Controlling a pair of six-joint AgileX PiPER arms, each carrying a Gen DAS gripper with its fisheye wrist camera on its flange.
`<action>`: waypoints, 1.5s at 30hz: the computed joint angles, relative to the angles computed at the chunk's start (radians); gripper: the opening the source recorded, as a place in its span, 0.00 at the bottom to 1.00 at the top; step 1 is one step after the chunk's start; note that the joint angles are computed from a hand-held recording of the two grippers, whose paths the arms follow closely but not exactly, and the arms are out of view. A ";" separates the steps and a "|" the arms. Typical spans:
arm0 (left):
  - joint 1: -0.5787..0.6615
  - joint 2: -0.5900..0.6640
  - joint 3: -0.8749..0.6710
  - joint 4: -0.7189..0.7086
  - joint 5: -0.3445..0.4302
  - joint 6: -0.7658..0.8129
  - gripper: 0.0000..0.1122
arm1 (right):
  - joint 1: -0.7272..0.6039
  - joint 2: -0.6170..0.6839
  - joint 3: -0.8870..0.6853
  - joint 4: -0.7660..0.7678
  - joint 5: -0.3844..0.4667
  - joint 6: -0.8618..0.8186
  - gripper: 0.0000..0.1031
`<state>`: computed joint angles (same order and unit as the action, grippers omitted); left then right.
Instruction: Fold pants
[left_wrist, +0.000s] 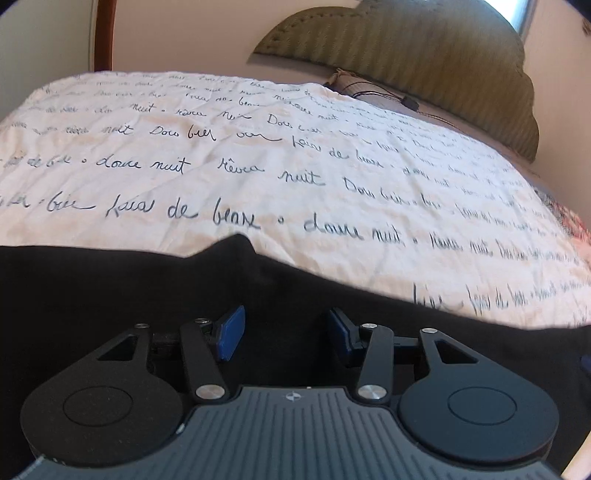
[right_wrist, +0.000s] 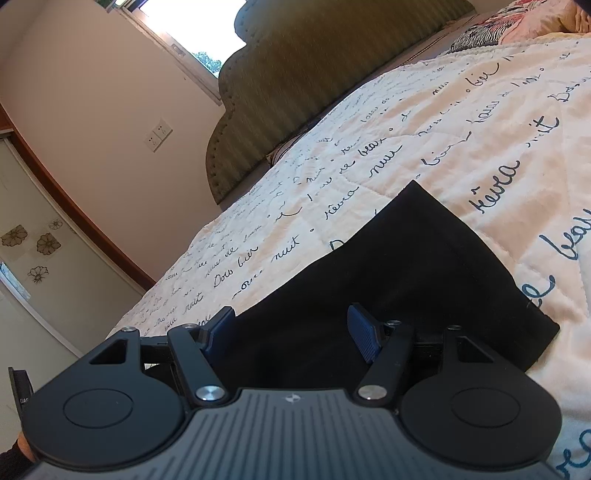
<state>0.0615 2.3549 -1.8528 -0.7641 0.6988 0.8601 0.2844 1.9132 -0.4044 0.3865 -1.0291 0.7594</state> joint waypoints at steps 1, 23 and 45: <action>0.001 0.032 -0.067 0.036 0.039 -0.062 0.46 | -0.002 0.002 0.000 -0.004 -0.003 0.003 0.64; 0.084 -0.361 0.797 -0.788 0.034 0.963 0.75 | 0.135 -0.248 0.351 0.256 -0.036 0.389 0.79; 0.131 -0.279 0.817 -0.892 0.159 1.104 0.87 | 0.022 -0.045 0.158 0.233 -0.017 0.317 0.16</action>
<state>0.1928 2.0761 -1.0356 -1.6557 0.8573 1.9640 0.3060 1.8683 -0.2461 0.6195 -1.0466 1.0764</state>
